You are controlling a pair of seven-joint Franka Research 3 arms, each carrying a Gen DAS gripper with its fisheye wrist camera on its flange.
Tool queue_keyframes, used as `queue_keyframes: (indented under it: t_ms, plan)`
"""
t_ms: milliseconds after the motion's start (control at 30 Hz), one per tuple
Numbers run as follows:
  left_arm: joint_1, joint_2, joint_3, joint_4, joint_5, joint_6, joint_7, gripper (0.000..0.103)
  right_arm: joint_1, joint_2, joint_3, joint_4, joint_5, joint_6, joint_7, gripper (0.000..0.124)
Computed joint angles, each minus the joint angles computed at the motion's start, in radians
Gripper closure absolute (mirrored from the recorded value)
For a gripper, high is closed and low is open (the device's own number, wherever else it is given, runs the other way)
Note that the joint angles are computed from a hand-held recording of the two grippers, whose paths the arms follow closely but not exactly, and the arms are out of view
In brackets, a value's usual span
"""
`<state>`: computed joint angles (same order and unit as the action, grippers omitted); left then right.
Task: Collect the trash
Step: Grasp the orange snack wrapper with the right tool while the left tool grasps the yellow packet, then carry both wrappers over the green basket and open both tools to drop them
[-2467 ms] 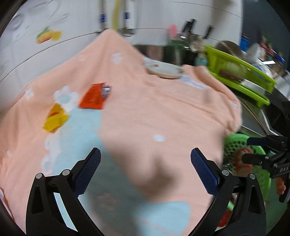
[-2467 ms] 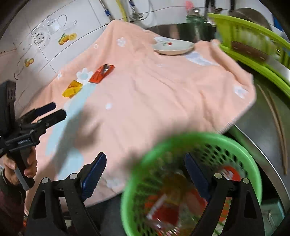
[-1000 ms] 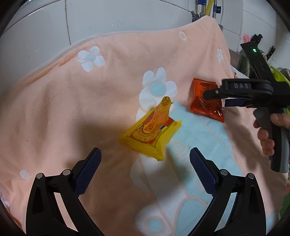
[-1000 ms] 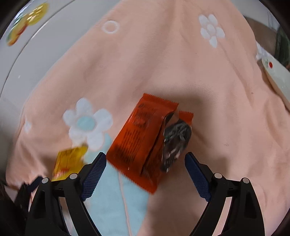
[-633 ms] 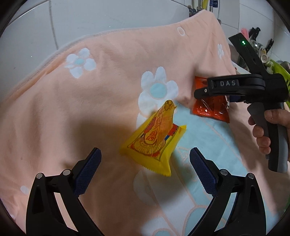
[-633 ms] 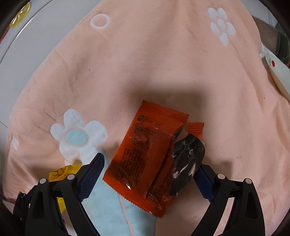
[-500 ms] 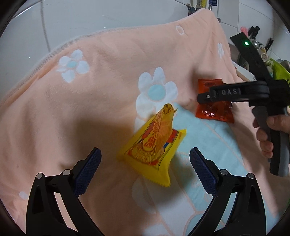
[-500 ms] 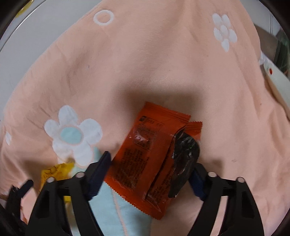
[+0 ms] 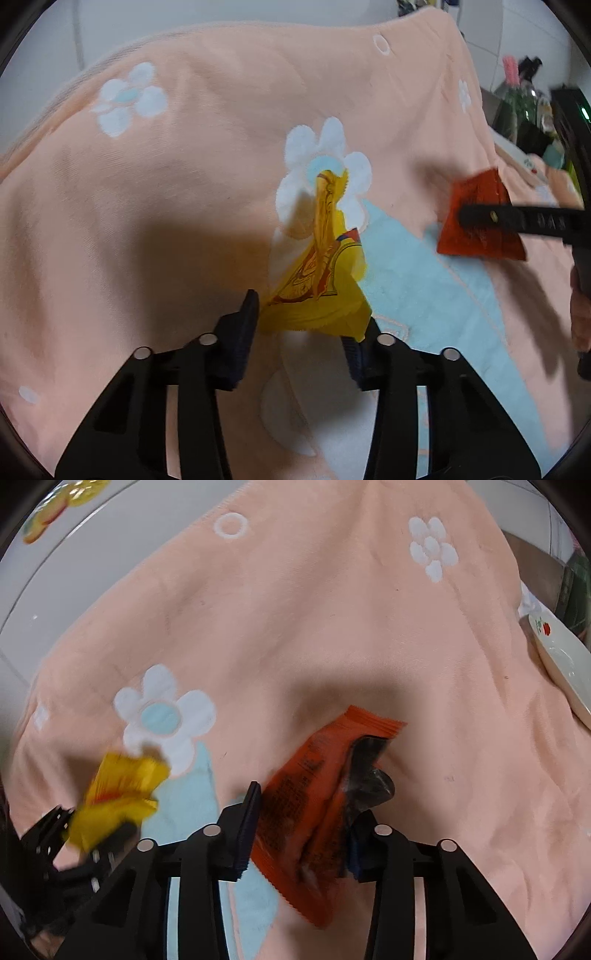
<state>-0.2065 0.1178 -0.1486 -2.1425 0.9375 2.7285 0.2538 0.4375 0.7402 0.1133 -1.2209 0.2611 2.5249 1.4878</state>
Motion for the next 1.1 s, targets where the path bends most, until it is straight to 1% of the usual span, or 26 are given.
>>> queue_keyframes:
  t_ms: [100, 167, 233, 300, 333, 467, 533, 600, 700, 767, 833, 900, 967, 1067, 1100]
  plan:
    - [-0.005, -0.019, 0.000, -0.016, 0.023, -0.010, -0.055, 0.066, -0.025, -0.060, 0.021, -0.094, 0.024, 0.034, -0.059, 0.094]
    - [-0.009, -0.038, -0.004, -0.032, 0.054, -0.008, -0.105, 0.071, -0.044, -0.107, 0.036, -0.167, 0.048, 0.061, -0.100, 0.096]
    - [-0.009, -0.057, -0.012, -0.047, 0.067, -0.009, -0.139, 0.074, -0.059, -0.144, 0.047, -0.223, 0.073, 0.082, -0.136, 0.097]
    - [-0.008, -0.081, -0.023, -0.067, 0.079, 0.003, -0.170, 0.074, -0.073, -0.178, 0.060, -0.271, 0.102, 0.096, -0.173, 0.099]
    - [-0.010, -0.093, -0.030, -0.074, 0.087, -0.005, -0.182, 0.074, -0.076, -0.187, 0.061, -0.279, 0.111, 0.097, -0.186, 0.100]
    - [-0.022, -0.143, -0.069, -0.107, 0.111, -0.026, -0.231, 0.074, -0.102, -0.283, 0.085, -0.415, 0.174, 0.155, -0.287, 0.102]
    - [-0.031, -0.169, -0.089, -0.124, 0.122, -0.022, -0.265, 0.074, -0.138, -0.365, 0.112, -0.517, 0.249, 0.172, -0.372, 0.103]
    - [-0.039, -0.201, -0.108, -0.150, 0.138, -0.014, -0.303, 0.074, -0.150, -0.417, 0.117, -0.576, 0.308, 0.179, -0.432, 0.104]
    - [-0.056, -0.228, -0.143, -0.162, 0.146, -0.024, -0.334, 0.074, -0.167, -0.533, 0.120, -0.714, 0.432, 0.201, -0.549, 0.104]
    - [-0.075, -0.231, -0.167, -0.154, 0.146, -0.035, -0.350, 0.074, -0.154, -0.592, 0.106, -0.786, 0.486, 0.219, -0.591, 0.104]
    - [-0.094, -0.222, -0.186, -0.132, 0.161, -0.043, -0.373, 0.074, -0.145, -0.646, 0.084, -0.841, 0.537, 0.219, -0.634, 0.104]
    - [-0.118, -0.216, -0.205, -0.116, 0.175, -0.056, -0.392, 0.074, -0.138, -0.725, 0.057, -0.925, 0.618, 0.215, -0.704, 0.104]
    - [-0.142, -0.213, -0.217, -0.105, 0.187, -0.059, -0.407, 0.074, -0.116, -0.783, 0.033, -0.998, 0.684, 0.235, -0.755, 0.104]
    - [-0.190, -0.173, -0.241, -0.052, 0.220, -0.077, -0.434, 0.074, -0.089, -0.882, -0.012, -1.106, 0.746, 0.251, -0.811, 0.104]
    - [-0.202, -0.157, -0.239, -0.037, 0.237, -0.071, -0.446, 0.074, -0.083, -0.917, -0.027, -1.141, 0.754, 0.257, -0.824, 0.104]
